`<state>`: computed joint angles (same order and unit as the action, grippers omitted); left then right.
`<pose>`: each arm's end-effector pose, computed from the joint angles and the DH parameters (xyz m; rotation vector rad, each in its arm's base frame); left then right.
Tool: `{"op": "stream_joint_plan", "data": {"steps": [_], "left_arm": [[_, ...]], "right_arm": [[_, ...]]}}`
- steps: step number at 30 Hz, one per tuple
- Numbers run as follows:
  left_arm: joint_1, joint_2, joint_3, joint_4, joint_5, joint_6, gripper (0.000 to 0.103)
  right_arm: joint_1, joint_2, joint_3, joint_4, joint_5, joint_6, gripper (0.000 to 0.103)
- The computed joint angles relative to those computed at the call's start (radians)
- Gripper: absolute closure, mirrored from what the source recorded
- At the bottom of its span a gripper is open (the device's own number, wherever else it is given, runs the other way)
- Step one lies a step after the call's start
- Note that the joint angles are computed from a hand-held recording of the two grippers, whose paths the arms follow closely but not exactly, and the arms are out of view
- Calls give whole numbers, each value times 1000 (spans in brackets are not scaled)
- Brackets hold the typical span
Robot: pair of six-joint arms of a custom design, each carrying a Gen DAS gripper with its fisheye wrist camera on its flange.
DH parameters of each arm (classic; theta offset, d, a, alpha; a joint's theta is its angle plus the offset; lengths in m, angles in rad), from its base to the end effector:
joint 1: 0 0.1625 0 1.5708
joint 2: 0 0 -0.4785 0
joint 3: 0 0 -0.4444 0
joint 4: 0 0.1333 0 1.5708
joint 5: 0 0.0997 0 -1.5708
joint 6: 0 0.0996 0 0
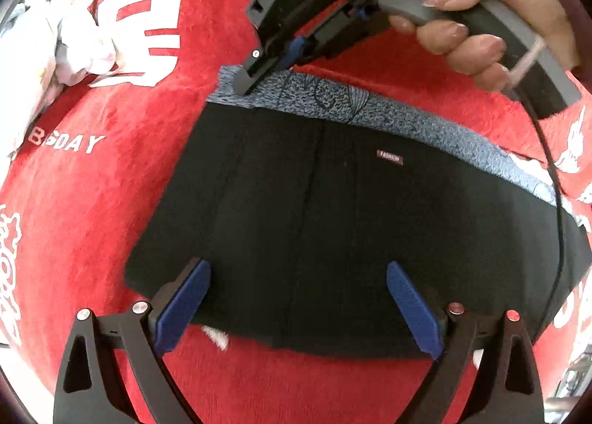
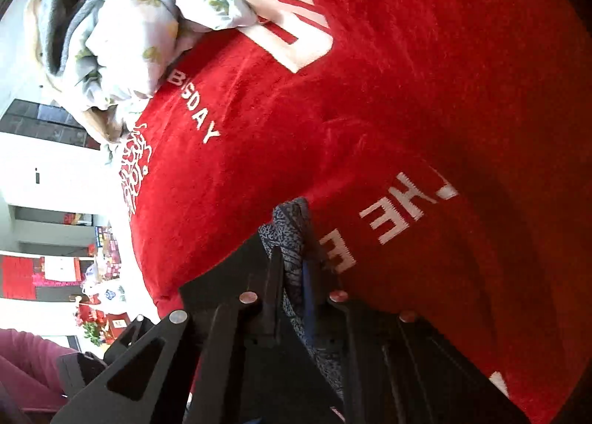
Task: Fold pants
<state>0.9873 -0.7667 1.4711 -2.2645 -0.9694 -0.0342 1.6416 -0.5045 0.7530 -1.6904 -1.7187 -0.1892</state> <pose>-0.2726 -0.7572 0.1235 0.6973 2.4592 -0.2279 0.1845 -0.9251 0.1740 0.4024 -2.9676 -0.2061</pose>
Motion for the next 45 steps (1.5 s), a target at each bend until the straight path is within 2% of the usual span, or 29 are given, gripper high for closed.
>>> {"op": "stream_joint_plan", "data": {"steps": [2, 5, 8, 10, 12, 13, 15, 17, 18, 19, 20, 22, 26, 30, 33, 36, 41, 45], "left_arm": [[-3, -4, 0, 5, 17, 2, 6], [-7, 12, -17, -29, 66, 25, 6], [8, 48, -76, 66, 104, -29, 6], [11, 48, -81, 79, 109, -54, 6], [2, 47, -72, 84, 149, -47, 6], [-1, 50, -74, 111, 167, -56, 6], [1, 46, -70, 121, 165, -70, 6], [3, 45, -83, 155, 158, -90, 6], [3, 42, -86, 164, 156, -94, 6], [4, 41, -88, 172, 155, -96, 6], [2, 38, -87, 180, 153, -99, 6], [-4, 34, -85, 211, 155, -109, 6], [-31, 35, -84, 246, 166, -104, 6], [-80, 51, -82, 227, 151, -60, 6], [-131, 90, -95, 215, 102, -27, 6], [-178, 140, -117, 221, 43, -20, 6], [-264, 235, -163, 224, -56, -33, 6], [-313, 316, -224, 246, -99, -62, 6]], "right_arm": [[-7, 19, -4, -28, -3, 29, 94], [-5, 24, 52, -118, -86, 55, 94], [-9, -19, 135, -229, -68, 120, 93], [2, -47, 165, -256, -85, 75, 93], [13, -57, 167, -261, -109, 39, 93], [18, -58, 160, -255, -114, 38, 89], [27, -63, 159, -254, -136, 91, 85], [26, -92, 198, -272, -108, 152, 79], [20, -122, 229, -278, -83, 183, 66], [16, -155, 275, -292, -69, 216, 46], [13, -193, 329, -309, -69, 245, 40], [3, -289, 456, -372, -70, 278, 40], [-25, -464, 651, -416, -107, 376, 40], [-75, -664, 867, -500, -135, 486, 40], [-115, -815, 1016, -559, -153, 565, 40], [-157, -951, 1124, -585, -178, 601, 40], [-279, -1204, 1277, -591, -233, 653, 40], [-432, -1384, 1350, -595, -249, 677, 40]]}}
